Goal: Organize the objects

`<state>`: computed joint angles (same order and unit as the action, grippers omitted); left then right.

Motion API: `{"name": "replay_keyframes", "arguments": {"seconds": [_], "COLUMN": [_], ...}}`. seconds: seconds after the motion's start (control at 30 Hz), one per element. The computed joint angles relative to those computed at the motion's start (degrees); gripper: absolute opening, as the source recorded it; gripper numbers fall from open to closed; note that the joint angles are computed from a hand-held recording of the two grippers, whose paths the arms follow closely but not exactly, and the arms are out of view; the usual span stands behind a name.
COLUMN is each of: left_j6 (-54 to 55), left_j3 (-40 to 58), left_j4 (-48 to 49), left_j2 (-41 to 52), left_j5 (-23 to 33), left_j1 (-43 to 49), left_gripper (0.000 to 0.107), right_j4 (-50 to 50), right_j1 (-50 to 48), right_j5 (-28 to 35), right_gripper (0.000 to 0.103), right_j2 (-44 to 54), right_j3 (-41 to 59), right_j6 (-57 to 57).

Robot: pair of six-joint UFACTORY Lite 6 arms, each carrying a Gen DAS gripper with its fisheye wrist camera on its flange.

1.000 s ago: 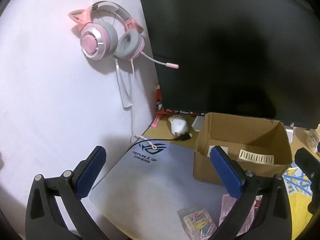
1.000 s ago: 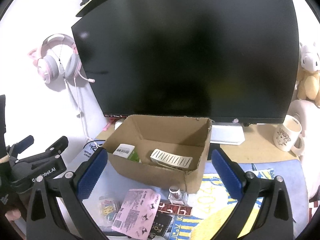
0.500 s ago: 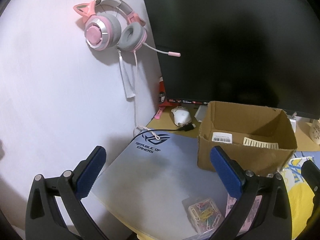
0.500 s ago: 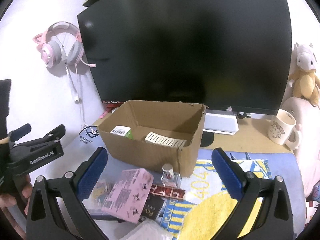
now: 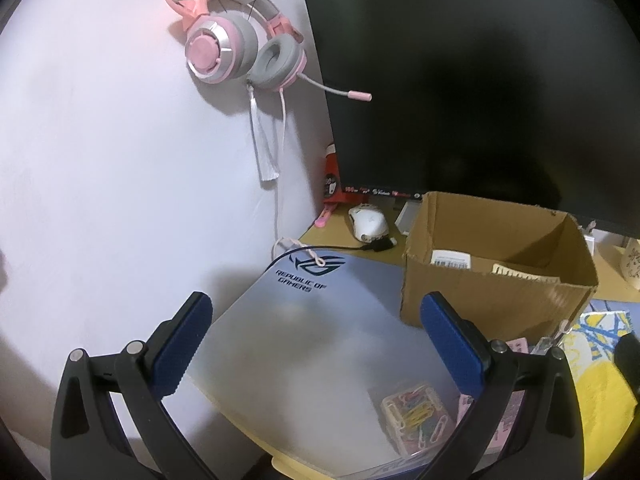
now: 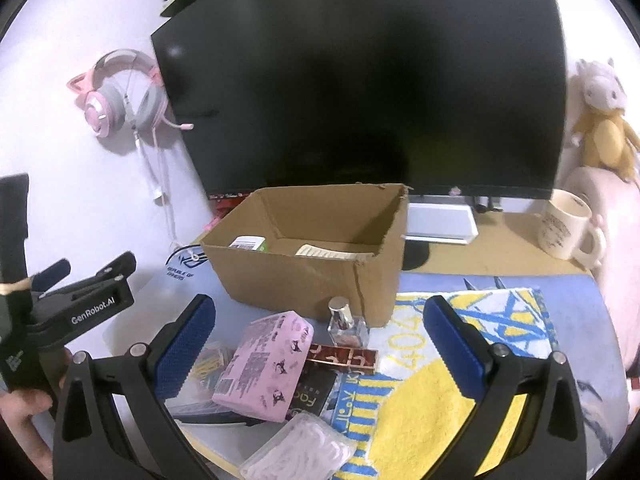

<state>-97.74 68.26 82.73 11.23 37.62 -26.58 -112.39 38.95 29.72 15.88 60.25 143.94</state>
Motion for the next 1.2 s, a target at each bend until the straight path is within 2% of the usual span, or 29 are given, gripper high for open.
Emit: {"name": "replay_keyframes", "arguments": {"seconds": [0.13,0.27,0.57,0.83,1.2], "left_j6": [-1.93,-5.41,-7.46,-11.14,-15.63], "left_j3": [-1.56,-4.44,-9.48,-11.02,-9.61], "left_j4": [1.53,3.89,4.50,6.65,6.48], "left_j2": [-0.46,-1.74,-5.14,-4.57,0.10], "left_j5": [1.50,2.68,-2.75,-5.14,-9.08], "left_j1": [-0.49,-0.86,1.41,1.28,2.12], "left_gripper": [0.103,0.103,0.103,0.103,0.103], "right_j4": [-2.01,-0.44,0.59,-2.72,6.83], "right_j1": [1.09,2.60,4.60,2.55,2.74], "right_j5": [1.02,2.73,4.52,0.42,-0.45], "right_gripper": [0.103,0.103,0.103,0.103,0.103], "right_j2": [-1.42,-0.58,-0.32,-1.12,2.23], "right_j3": [-2.44,-2.57,-4.01,-6.61,-4.87], "right_j6": [4.35,3.13,4.30,11.09,3.60]}}
